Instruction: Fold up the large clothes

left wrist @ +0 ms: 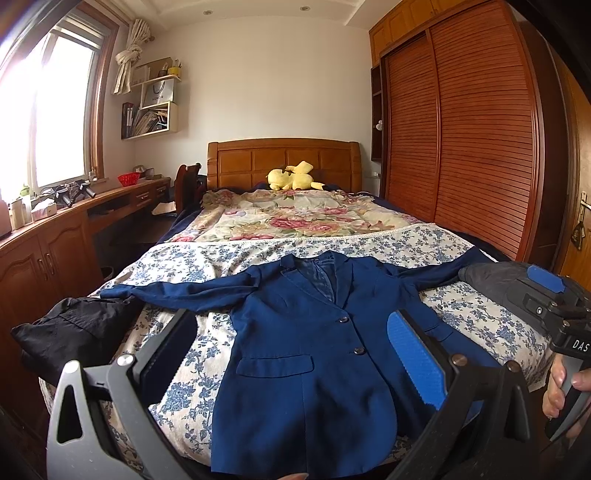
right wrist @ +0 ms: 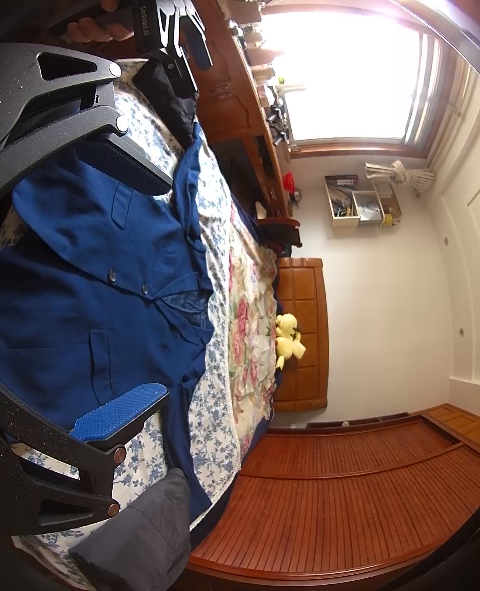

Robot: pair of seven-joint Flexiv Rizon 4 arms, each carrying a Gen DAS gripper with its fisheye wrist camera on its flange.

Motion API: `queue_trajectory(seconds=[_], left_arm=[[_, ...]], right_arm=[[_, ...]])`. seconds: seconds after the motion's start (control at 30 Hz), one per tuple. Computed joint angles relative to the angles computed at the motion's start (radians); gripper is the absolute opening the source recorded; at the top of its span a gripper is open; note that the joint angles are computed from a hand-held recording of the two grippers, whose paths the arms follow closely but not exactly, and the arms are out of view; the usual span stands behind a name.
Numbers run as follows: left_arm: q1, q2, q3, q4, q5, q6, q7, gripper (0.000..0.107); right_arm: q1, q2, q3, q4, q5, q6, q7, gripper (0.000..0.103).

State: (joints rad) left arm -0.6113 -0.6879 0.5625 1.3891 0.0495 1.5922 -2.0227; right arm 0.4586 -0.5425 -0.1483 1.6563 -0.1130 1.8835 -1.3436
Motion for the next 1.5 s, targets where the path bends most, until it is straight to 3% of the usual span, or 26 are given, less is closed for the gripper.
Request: queue_trajectory(seconds=[0.5,1.03,1.2,1.5], left_arm=[[-0.009,-0.004,0.009,0.003,-0.012,0.013,0.008,0.103],[0.004,-0.004,-0.010,0.008,-0.035,0.020,0.031,0.103],[0.017,-0.009,-0.026,0.009,-0.047,0.020,0.041,0.103],[0.018,-0.013,-0.030,0.009,-0.059,0.020,0.051,0.103]], right_arm=[[0.037,0.009,-0.029,0.010,0.022,0.002,-0.012,0.103],[0.004,0.003,0.001,-0.004,0.006,-0.008,0.000,0.103],[-0.059,-0.012,0.054,-0.022,-0.025,-0.014,0.017,0.103],[-0.058,-0.022,0.046,-0.025,-0.035,-0.008,0.026,0.103]])
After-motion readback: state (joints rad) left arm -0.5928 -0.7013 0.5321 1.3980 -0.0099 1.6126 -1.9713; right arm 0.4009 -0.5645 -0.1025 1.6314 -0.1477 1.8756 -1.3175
